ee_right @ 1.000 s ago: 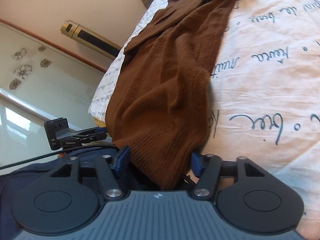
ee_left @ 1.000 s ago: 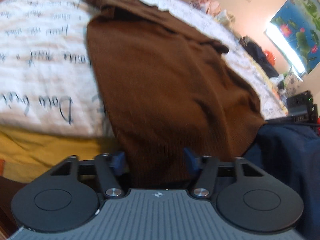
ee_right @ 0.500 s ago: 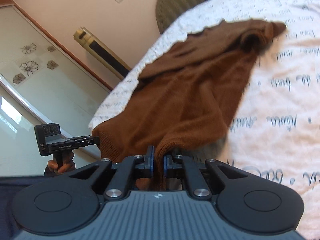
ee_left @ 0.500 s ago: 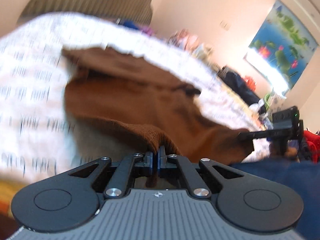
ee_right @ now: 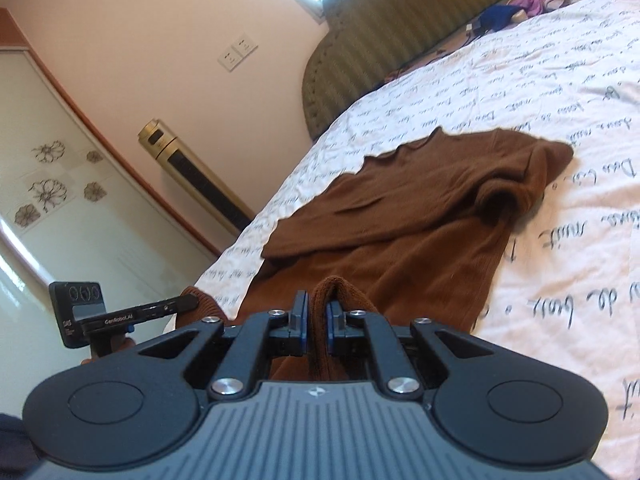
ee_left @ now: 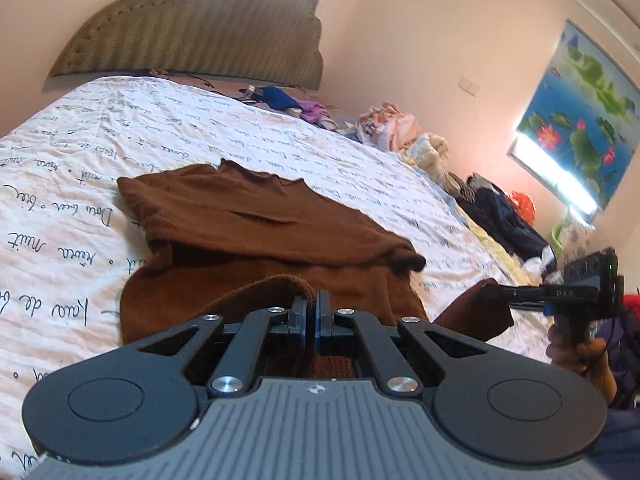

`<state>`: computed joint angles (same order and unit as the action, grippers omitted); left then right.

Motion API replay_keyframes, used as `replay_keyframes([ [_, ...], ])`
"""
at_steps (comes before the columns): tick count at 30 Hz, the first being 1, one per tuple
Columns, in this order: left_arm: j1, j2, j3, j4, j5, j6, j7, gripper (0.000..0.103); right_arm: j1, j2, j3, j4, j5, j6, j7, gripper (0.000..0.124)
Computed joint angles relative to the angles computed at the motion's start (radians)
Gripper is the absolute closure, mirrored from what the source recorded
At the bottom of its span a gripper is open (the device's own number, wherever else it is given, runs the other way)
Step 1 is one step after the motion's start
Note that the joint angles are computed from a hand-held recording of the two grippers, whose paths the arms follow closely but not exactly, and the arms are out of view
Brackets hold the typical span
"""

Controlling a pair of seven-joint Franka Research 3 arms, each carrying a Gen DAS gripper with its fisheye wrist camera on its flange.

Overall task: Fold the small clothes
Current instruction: 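Lift the hem with both tools and fold it toward the collar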

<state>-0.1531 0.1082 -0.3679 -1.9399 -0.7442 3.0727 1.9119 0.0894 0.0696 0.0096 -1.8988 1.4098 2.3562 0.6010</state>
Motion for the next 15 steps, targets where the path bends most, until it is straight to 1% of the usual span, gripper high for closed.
replay_keyframes([
  [3,-0.011,0.015,0.026,0.029,0.079,0.005,-0.084,0.100,-0.001,0.023,0.003,0.035,0.028,0.026,0.006,0.115],
  [5,-0.020,0.018,0.045,0.039,0.166,0.008,-0.163,0.100,-0.004,0.035,0.007,0.054,0.045,0.035,0.002,0.115],
  [7,-0.014,0.027,0.044,0.056,0.222,0.006,-0.210,0.100,-0.008,0.048,0.012,0.075,0.069,0.040,-0.005,0.116],
  [9,-0.026,0.036,0.066,0.069,0.321,0.000,-0.292,0.100,-0.008,0.059,0.017,0.091,0.073,0.058,-0.011,0.116],
  [10,-0.029,0.040,0.073,0.074,0.362,-0.003,-0.329,0.100,-0.009,0.068,0.018,0.103,0.054,0.055,0.004,0.115],
  [11,-0.022,0.041,0.064,0.076,0.378,-0.008,-0.339,0.100,-0.012,0.079,0.019,0.114,0.032,0.040,0.025,0.115],
  [12,-0.012,0.045,0.054,0.079,0.389,-0.013,-0.345,0.100,-0.012,0.086,0.021,0.117,0.012,0.043,0.053,0.115],
  [14,-0.018,0.050,0.062,0.075,0.449,-0.019,-0.393,0.100,-0.003,0.094,0.023,0.117,-0.075,0.095,0.131,0.115],
  [15,-0.017,0.052,0.062,0.073,0.469,-0.022,-0.412,0.100,-0.004,0.097,0.023,0.111,-0.106,0.102,0.163,0.112],
])
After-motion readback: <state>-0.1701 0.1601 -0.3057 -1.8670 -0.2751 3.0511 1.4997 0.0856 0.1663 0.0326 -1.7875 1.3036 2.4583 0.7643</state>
